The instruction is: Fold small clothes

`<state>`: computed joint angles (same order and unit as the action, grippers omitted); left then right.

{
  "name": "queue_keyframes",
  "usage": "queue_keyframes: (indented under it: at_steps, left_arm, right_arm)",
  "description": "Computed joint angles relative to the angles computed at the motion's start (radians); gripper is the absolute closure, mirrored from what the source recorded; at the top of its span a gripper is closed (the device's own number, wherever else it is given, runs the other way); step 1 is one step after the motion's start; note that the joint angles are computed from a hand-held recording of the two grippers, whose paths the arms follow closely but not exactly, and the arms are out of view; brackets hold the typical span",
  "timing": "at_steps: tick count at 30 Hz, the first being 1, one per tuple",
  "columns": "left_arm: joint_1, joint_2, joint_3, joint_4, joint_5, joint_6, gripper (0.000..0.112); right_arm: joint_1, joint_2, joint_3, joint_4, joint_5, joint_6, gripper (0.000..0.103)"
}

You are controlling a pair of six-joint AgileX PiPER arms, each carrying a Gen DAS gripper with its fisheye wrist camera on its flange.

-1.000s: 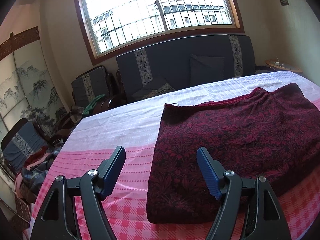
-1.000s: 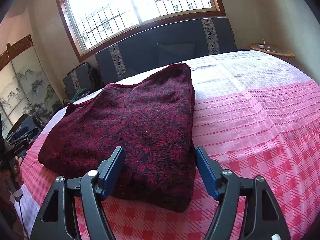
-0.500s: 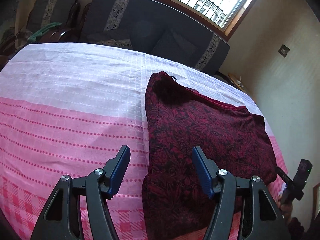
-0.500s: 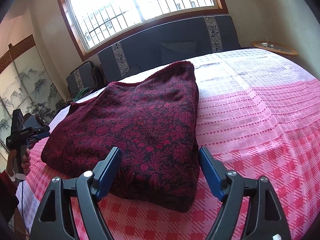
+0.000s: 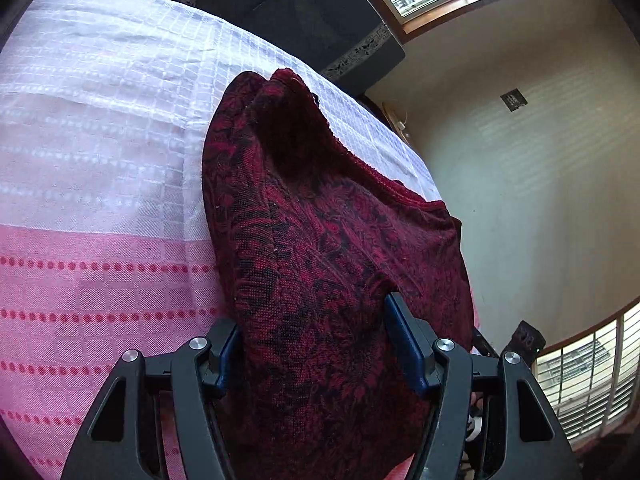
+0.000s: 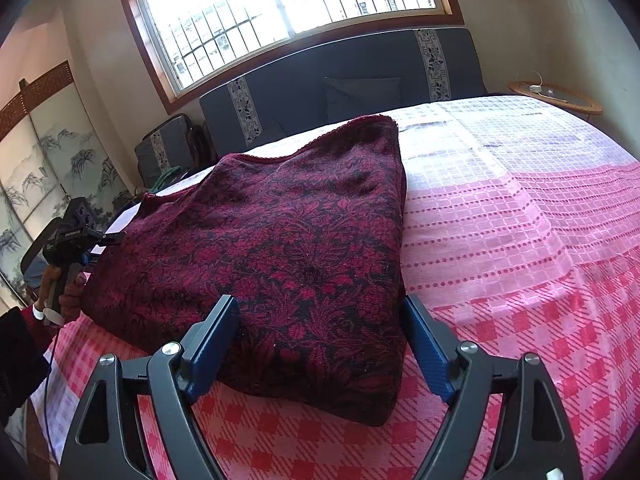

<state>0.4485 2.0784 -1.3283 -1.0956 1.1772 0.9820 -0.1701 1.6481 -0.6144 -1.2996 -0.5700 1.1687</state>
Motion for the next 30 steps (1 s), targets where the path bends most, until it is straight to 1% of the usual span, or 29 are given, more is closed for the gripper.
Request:
queue_keyframes:
  at_steps: [1, 3, 5, 8, 11, 13, 17, 20, 24, 26, 29, 30]
  left_arm:
    - [-0.010, 0.003, -0.012, 0.005, -0.001, -0.010, 0.048]
    - [-0.027, -0.019, 0.005, 0.007, -0.037, -0.013, 0.049]
    - [-0.042, -0.044, 0.026, 0.030, -0.083, -0.024, 0.063]
    - [-0.060, -0.103, 0.081, 0.033, -0.153, -0.034, 0.071]
    - [-0.089, -0.184, 0.146, 0.028, -0.237, -0.069, 0.075]
    - [-0.118, -0.235, 0.180, 0.036, -0.296, -0.131, 0.076]
    - [-0.186, -0.326, 0.219, 0.111, -0.392, -0.277, 0.076]
    - [-0.222, -0.378, 0.224, 0.158, -0.411, -0.398, 0.078]
    - [-0.260, -0.445, 0.208, 0.227, -0.418, -0.531, 0.081]
    - [-0.297, -0.477, 0.184, 0.281, -0.419, -0.617, 0.083]
    - [-0.381, -0.504, 0.134, 0.381, -0.433, -0.775, 0.085]
    - [-0.407, -0.510, 0.118, 0.410, -0.435, -0.821, 0.085]
  right_arm:
    - [-0.001, 0.000, 0.000, -0.002, -0.002, 0.002, 0.021]
    - [-0.003, 0.003, -0.001, -0.003, -0.009, 0.003, 0.020]
    - [-0.004, 0.004, 0.000, -0.007, -0.013, 0.006, 0.020]
    - [-0.008, 0.005, 0.001, -0.011, -0.025, 0.008, 0.019]
    - [-0.021, 0.008, 0.002, -0.015, -0.047, 0.009, 0.019]
    - [-0.042, 0.010, 0.010, -0.007, -0.079, -0.002, 0.019]
    - [-0.129, 0.043, -0.005, -0.060, -0.199, 0.057, 0.019]
    - [-0.204, 0.099, -0.047, -0.120, -0.309, 0.145, 0.019]
    - [-0.266, 0.146, -0.080, -0.134, -0.390, 0.197, 0.019]
    - [-0.273, 0.163, -0.097, -0.134, -0.395, 0.222, 0.019]
    - [-0.253, 0.193, -0.143, -0.161, -0.402, 0.263, 0.018]
    - [-0.239, 0.196, -0.154, -0.163, -0.393, 0.267, 0.018]
